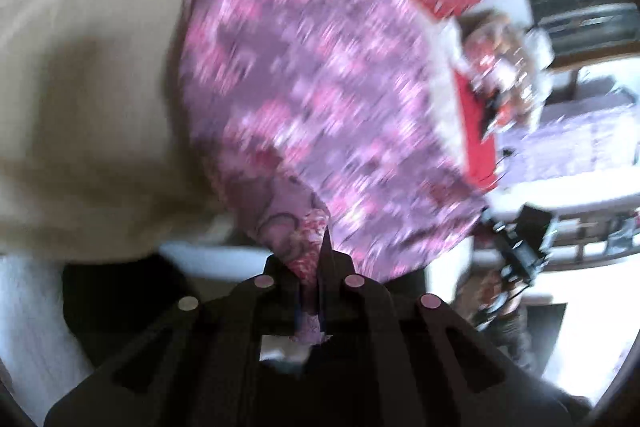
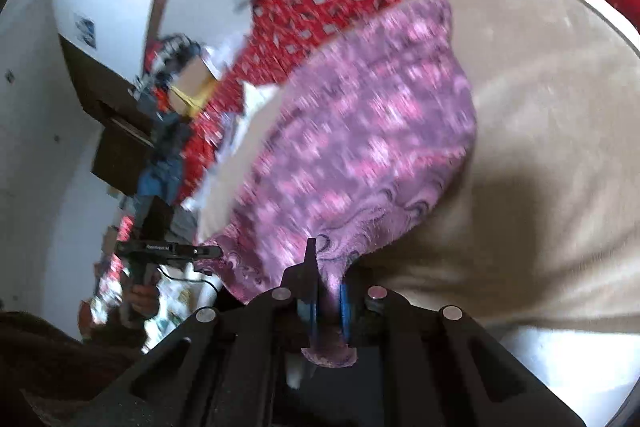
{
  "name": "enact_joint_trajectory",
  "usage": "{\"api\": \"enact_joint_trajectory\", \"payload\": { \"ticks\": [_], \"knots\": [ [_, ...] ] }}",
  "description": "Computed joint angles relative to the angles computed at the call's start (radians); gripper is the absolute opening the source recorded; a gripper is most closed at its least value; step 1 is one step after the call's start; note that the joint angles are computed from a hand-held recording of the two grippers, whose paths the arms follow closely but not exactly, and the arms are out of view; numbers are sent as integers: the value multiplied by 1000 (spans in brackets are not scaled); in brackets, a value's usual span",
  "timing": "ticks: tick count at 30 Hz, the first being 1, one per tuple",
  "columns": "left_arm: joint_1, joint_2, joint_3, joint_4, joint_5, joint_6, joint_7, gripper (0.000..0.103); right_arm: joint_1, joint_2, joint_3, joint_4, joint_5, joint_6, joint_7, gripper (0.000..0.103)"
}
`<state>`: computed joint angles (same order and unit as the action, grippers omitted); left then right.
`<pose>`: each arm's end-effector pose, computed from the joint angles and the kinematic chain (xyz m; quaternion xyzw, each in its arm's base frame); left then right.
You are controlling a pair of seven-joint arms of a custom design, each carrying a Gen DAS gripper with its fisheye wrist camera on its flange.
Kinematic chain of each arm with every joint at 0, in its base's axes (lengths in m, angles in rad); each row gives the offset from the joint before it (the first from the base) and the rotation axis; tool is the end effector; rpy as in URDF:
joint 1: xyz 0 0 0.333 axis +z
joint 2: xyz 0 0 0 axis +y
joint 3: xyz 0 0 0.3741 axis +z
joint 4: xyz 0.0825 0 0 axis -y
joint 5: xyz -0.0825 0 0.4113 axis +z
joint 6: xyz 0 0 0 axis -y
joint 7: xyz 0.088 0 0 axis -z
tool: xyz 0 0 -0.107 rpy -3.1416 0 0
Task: Fold small clothes
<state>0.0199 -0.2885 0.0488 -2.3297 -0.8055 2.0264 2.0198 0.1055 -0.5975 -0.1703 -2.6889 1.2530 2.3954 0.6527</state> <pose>0.4727 -0.0074 0.5101 0.6587 -0.6622 0.3044 0.1868 0.3749 -0.0200 0.4822 -0.6072 0.6130 0.0528 0.5028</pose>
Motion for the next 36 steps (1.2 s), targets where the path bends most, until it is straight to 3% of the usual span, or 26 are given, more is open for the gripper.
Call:
{"api": "enact_joint_trajectory", "payload": {
  "ticks": [8, 18, 25, 28, 31, 36],
  "knots": [
    [44, 115, 16, 126, -135, 49, -13, 4, 13, 121, -22, 135, 194, -40, -64, 7],
    [105, 399, -82, 430, -188, 190, -117, 4, -47, 472, 28, 465, 332, -17, -62, 7],
    [119, 657, -169, 750, -61, 274, -284, 4, -113, 716, 86, 708, 434, 23, -12, 7],
    [112, 784, -183, 915, 34, 248, -402, 4, -139, 827, 114, 818, 366, 51, 126, 8],
    [105, 890, -195, 1068, 120, 204, -509, 4, -173, 905, 144, 899, 293, 24, 239, 12],
    [119, 1065, -241, 1334, 190, 107, -669, 7, -222, 1011, 196, 1013, 320, 81, 346, 12]
  ]
}}
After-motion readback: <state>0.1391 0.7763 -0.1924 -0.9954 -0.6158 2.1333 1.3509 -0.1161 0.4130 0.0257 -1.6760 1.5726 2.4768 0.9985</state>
